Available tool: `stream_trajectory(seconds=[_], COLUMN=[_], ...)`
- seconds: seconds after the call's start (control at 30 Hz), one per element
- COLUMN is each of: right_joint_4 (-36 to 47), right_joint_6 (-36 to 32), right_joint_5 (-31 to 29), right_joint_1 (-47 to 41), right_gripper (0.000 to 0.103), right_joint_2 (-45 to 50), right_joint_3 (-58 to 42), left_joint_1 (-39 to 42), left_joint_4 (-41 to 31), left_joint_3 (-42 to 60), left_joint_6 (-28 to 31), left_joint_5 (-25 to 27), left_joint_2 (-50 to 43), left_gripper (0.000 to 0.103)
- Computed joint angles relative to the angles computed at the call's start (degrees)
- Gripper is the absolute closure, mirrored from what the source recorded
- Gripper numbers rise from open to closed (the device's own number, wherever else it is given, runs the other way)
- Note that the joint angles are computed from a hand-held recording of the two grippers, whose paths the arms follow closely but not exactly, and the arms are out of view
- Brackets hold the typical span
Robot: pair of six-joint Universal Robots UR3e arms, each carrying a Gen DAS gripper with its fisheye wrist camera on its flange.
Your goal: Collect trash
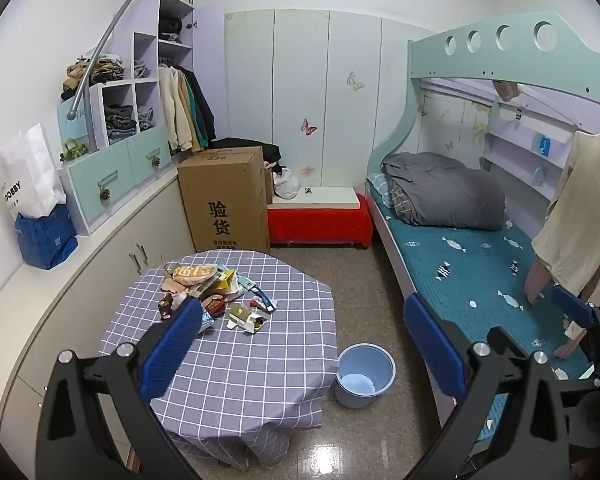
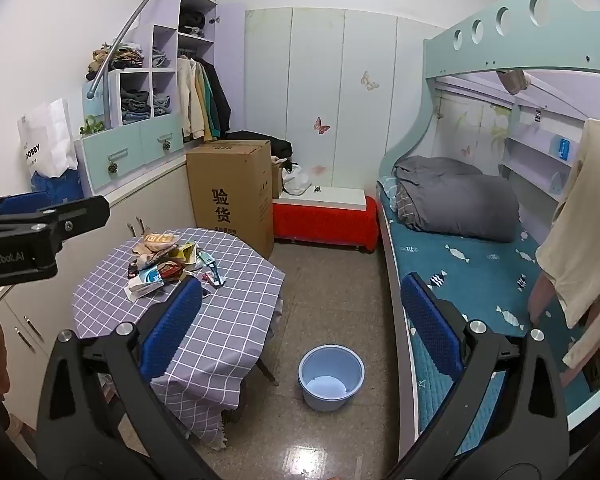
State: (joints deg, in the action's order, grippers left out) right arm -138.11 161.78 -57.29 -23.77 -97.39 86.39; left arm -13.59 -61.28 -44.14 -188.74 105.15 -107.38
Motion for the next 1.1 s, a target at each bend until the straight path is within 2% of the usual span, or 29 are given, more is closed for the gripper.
stream_trajectory(seconds=[0.4,0.53,0.6,1.1], right_joint_4=[-1.34,-2.52,-1.68,-2.73], right_joint_6=[0.85,0.34,0.49,0.69], right_joint_5=[-1.4,-0.47,-0.44,-0.45], right_joint_1=[1.5,0.62,0.58,0.72], right_gripper=[0.006,0.006,0.006,0.006], right_joint_2=[-0.06,-0.87,-0.8,-1.15], right_joint_3=[0.94,3.27,2.37,3.53], left_joint_1=[-0.13,-1.24,0.87,1.55], left_joint_4=[0.31,3.64,2.03,2.6], left_joint_3=[-0.43,-5.26,-3.82,-4.44], left_joint_6=[-0.65,-1.22,-0.35,-0.21], left_joint_5=[-0.62,-0.07,-2.43,-3.34], left_joint_2=[-0.01,1.87,2.25,2.89], left_gripper=[0.004,0.004,0.004,0.004])
